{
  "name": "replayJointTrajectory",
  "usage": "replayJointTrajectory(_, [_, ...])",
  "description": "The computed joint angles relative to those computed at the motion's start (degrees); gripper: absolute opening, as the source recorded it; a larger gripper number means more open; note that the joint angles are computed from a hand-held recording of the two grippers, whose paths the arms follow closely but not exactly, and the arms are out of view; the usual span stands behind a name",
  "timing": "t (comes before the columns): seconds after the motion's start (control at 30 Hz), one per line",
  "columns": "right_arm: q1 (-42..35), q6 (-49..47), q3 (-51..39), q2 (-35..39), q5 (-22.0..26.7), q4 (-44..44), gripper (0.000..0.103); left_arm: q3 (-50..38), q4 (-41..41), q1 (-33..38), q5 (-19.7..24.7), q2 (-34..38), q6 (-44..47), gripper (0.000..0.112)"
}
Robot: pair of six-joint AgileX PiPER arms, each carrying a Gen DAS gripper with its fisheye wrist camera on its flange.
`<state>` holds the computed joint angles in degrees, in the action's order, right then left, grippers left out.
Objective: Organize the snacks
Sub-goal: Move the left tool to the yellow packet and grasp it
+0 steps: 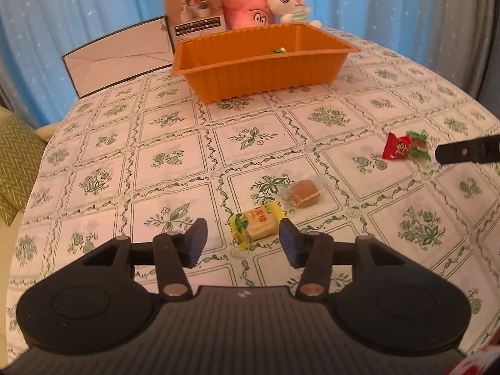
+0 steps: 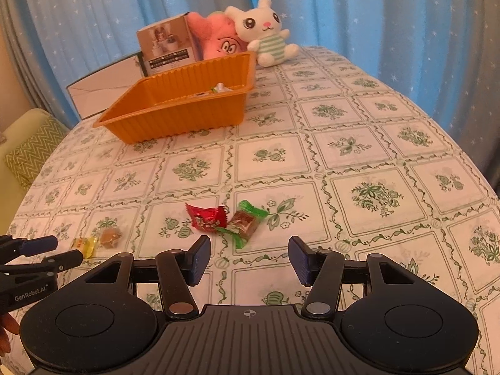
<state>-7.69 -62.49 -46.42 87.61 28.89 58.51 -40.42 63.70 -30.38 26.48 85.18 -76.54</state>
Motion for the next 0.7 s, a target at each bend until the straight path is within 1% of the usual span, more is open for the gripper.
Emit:
replayJointTrajectory(0.07, [-0.2,1.2,-0.5,0.6,-0.1,-0.4,0.055,-0.7,-0.1,0.8,-0.9,1.4,2.4,0.049])
replayJointTrajectory(0.13, [-0.3,1.5,-0.6,0.9,-0.3,-0.2,0.055,-1.0,2.0,1.5,-1.8,2.2,2.1,0.053])
replayJointTrajectory(0.2, [-0.3,1.6,-0.8,1.3,-0.5,0.0,0.055,-1.5,2.3,2.9,-3.4,2.8,3.7,0.053])
replayJointTrajectory(0.23, [-0.3,1.8,-0.9,1.5,-0.6,0.0,0.055,-1.8,1.3,3.9,-4.6,3.0,5.2,0.053])
replayJointTrajectory(0.3, [-0.1,2.2,-1.1,1.8,-0.8,0.0,0.055,-2.6,-3.7,5.8,-6.5,3.2,10.2,0.051])
replayJointTrajectory(0.33, [0.0,2.4,-1.1,1.9,-0.8,0.0,0.055,-2.8,-6.5,6.5,-7.3,3.1,12.5,0.046])
replayJointTrajectory(0.37, [0.2,2.8,-1.2,2.0,-1.0,-0.1,0.055,-2.9,-9.7,7.0,-8.0,2.8,14.7,0.044])
replayJointTrajectory(0.4, [0.5,3.0,-1.2,2.0,-1.3,-0.1,0.055,-2.9,-11.0,6.9,-7.9,2.7,15.2,0.042])
replayJointTrajectory(0.47, [0.8,2.9,-1.2,2.0,-1.5,0.3,0.055,-2.8,-11.1,6.1,-7.3,2.4,14.9,0.039])
replayJointTrajectory(0.57, [1.3,3.1,-1.1,2.0,-1.8,0.3,0.055,-2.3,-12.7,6.3,-8.6,2.0,15.9,0.028])
replayJointTrajectory(0.6, [1.5,3.2,-1.1,2.0,-1.8,0.3,0.055,-2.4,-14.8,6.7,-9.4,1.9,17.9,0.022])
replayJointTrajectory(0.7, [2.1,3.1,-1.0,1.9,-2.2,0.2,0.055,-3.1,-17.4,6.2,-8.6,2.0,20.2,0.020])
